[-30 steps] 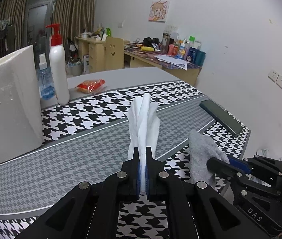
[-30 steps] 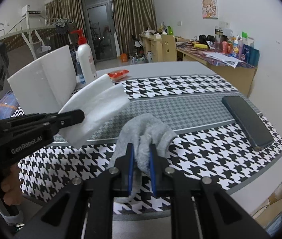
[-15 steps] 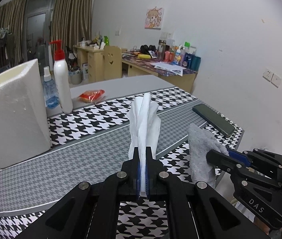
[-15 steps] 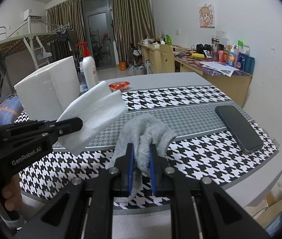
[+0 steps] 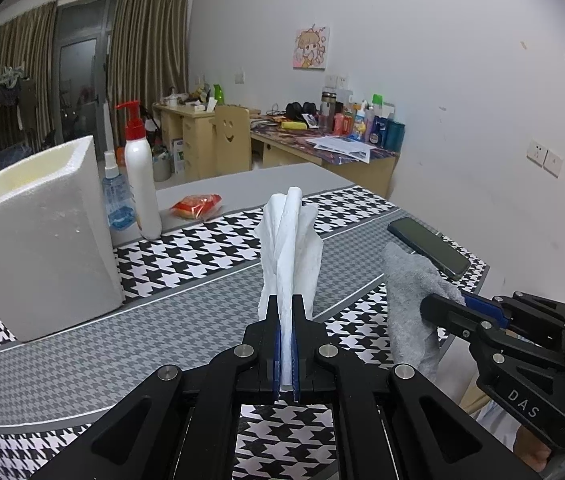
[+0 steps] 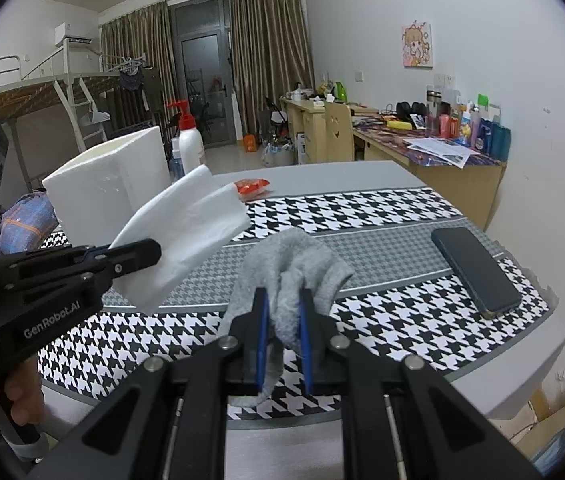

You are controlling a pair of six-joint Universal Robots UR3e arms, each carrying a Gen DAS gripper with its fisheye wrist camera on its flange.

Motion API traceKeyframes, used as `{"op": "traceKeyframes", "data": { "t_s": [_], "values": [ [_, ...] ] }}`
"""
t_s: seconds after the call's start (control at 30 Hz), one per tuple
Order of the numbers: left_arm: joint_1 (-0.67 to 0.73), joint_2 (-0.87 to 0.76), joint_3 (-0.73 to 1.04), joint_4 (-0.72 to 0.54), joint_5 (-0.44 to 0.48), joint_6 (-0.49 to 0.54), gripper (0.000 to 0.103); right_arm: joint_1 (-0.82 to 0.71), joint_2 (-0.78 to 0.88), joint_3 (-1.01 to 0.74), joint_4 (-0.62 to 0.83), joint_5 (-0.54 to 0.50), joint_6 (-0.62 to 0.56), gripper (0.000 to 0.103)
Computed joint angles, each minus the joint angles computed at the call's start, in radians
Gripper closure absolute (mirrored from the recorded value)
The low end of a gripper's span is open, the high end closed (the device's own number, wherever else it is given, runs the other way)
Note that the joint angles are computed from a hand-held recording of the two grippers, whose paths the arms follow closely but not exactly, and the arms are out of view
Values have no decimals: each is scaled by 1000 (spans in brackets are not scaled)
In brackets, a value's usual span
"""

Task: Organize soft objects
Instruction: 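Lift the white tissue and grey sock off the table with both tools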

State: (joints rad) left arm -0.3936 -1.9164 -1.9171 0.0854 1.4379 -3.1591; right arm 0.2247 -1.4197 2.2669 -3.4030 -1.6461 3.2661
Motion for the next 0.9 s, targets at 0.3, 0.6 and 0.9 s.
{"op": "traceKeyframes", "data": {
  "t_s": [0.3,0.6,0.9],
  "values": [
    [5,27,-27,15,14,5,99,2,-8,-1,-14,5,-5,86],
    [23,51,-26,10,24,20,99,12,0,-37,-9,2,-10,86],
    [40,77,-26,16,35,34,99,20,15,-86,-7,15,-19,86]
  ]
}}
